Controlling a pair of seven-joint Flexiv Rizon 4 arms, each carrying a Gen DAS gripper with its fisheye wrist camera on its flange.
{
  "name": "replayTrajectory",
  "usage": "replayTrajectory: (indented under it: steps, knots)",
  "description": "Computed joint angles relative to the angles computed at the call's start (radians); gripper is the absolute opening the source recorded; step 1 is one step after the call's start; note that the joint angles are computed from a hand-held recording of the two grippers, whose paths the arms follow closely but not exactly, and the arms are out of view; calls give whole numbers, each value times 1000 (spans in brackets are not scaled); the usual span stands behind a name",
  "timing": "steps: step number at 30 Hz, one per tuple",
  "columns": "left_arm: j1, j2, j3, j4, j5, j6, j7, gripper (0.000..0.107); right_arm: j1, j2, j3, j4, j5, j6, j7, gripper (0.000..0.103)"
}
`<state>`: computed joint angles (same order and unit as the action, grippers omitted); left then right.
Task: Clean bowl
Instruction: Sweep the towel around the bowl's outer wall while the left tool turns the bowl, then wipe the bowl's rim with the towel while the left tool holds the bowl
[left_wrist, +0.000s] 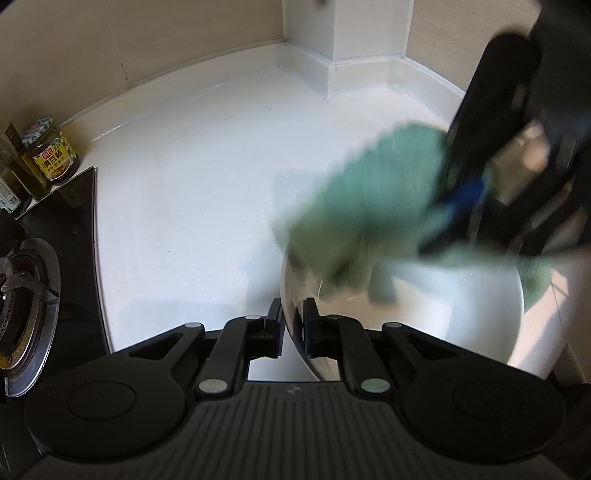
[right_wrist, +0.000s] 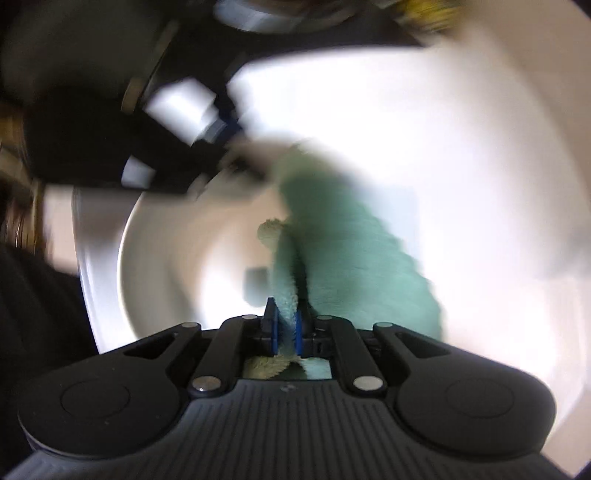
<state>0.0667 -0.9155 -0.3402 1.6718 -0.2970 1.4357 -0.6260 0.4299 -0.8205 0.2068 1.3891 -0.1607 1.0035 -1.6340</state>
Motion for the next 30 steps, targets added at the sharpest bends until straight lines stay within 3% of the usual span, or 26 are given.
replayTrajectory:
  steps: [4, 8, 10, 13, 16, 17, 22, 25, 30]
  knots:
    - [1, -4, 6, -9, 5, -2, 5, 9, 41, 64, -106, 112, -37, 186, 178, 6]
    - [11, -6, 4, -15, 5, -9, 16, 9, -86, -6, 14, 86, 52, 254, 190, 6]
    - [15, -9, 2, -19, 2, -12, 20, 9, -101, 18, 41, 135, 78, 271, 201, 9]
    - [21, -8, 1, -18, -1, -12, 25, 9, -67, -6, 13, 151, 67, 324, 243, 15]
    - [23, -9, 3, -23, -3, -17, 30, 9, -20, -4, -42, 148, 47, 290, 256, 24]
    - [24, -10, 4, -25, -5, -18, 31, 9, -18, -38, -35, 103, -2, 270, 291, 24]
    - [23, -12, 19, -37, -12, -25, 26, 9, -27, -130, 9, -48, -9, 150, 274, 22]
    - [8, -8, 42, -47, -16, -40, 8, 9, 7, -137, -43, -44, -12, 208, 322, 16]
    - [-12, -11, 67, -59, -36, -43, -55, 9, 50, -110, -102, 39, -40, 288, 422, 14]
